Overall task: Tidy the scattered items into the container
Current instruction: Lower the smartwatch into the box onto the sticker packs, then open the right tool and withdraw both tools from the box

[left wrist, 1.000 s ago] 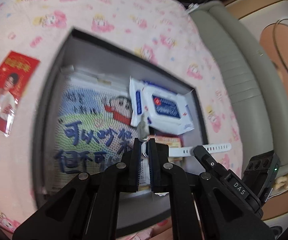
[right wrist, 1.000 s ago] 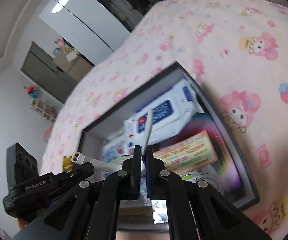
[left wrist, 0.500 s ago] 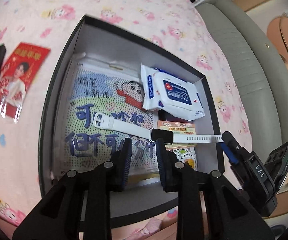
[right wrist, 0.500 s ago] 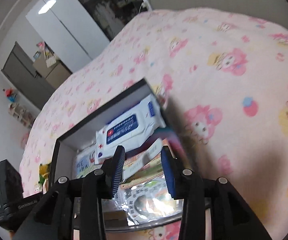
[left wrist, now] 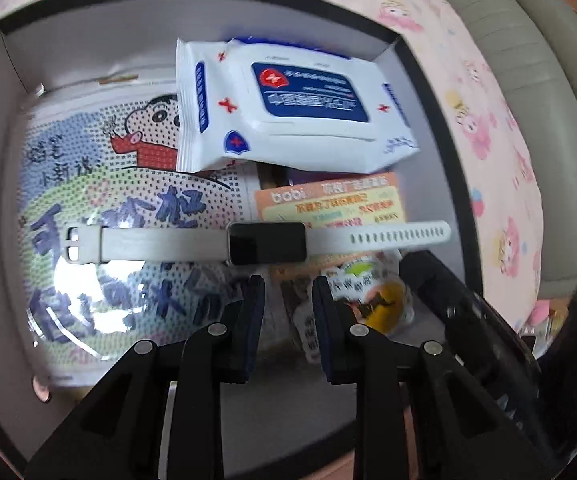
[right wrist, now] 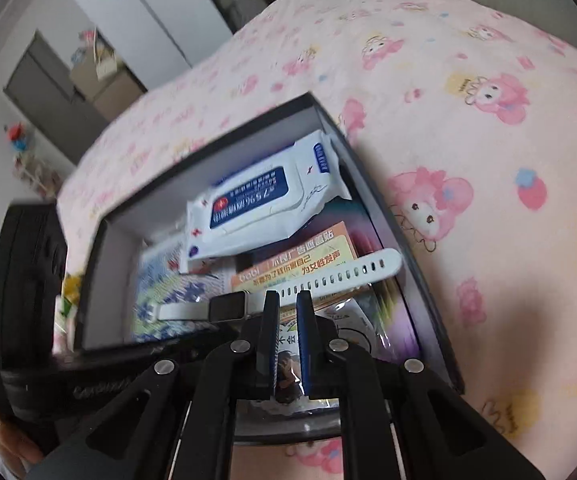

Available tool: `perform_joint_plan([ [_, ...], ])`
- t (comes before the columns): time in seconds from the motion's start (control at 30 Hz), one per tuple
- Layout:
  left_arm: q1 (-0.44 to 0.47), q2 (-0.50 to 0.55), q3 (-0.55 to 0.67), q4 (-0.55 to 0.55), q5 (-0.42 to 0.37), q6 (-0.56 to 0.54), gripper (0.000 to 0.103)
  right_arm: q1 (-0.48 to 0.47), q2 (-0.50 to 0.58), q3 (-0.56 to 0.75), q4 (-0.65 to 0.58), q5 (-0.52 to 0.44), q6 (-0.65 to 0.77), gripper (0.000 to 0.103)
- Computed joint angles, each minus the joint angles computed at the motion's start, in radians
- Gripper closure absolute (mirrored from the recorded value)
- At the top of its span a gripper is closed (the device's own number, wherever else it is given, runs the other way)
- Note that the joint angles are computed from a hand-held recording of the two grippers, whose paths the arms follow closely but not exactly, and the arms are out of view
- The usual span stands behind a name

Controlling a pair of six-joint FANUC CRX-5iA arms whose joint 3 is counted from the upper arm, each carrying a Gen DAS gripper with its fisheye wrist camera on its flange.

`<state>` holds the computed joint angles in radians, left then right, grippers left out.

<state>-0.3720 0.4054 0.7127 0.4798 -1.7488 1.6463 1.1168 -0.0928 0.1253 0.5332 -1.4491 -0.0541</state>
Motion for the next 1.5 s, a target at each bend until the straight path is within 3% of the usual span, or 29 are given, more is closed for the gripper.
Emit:
perform_joint_plan([
  [0.23,0.023,0.028,0.032,0.021,0.021,0.01,0.081,-0.038,0.028,0.028,-0.049,0.004,0.06,0.095],
  [0.3,0.045,0.004,-0.032,0.08,0.04,-0.006,0.081,-0.039,0.028,0.027,-0.052,0.006,0.065,0.095],
  [0.5,0.08,-0.07,-0.127,0.095,0.062,-0.072,0.079,-0.032,0.036,0.049,-0.057,-0.029,0.074,0.094],
  [0.7,0.094,-0.053,-0.087,0.061,0.037,-0.052,0.078,-0.11,0.087,0.132,-0.187,-0.069,0.165,0.094],
  [0.8,0.098,-0.047,-0.086,0.066,0.039,-0.047,0.078,-0.13,0.075,0.114,-0.171,-0.06,0.129,0.094],
  [0.97,0.095,-0.031,-0.083,0.077,0.043,-0.033,0.078,-0.177,0.106,0.157,-0.196,-0.071,0.206,0.094],
  [1.2,0.112,-0.067,-0.135,0.136,0.062,-0.072,0.078,-0.137,0.046,0.101,-0.187,-0.009,0.181,0.093],
  [1.33,0.117,-0.074,-0.127,0.114,0.083,-0.052,0.078,-0.1,0.043,0.087,-0.101,-0.045,0.142,0.09],
  [1.5,0.106,-0.106,-0.181,0.099,0.104,-0.006,0.078,-0.13,0.057,0.109,-0.183,-0.058,0.143,0.087],
])
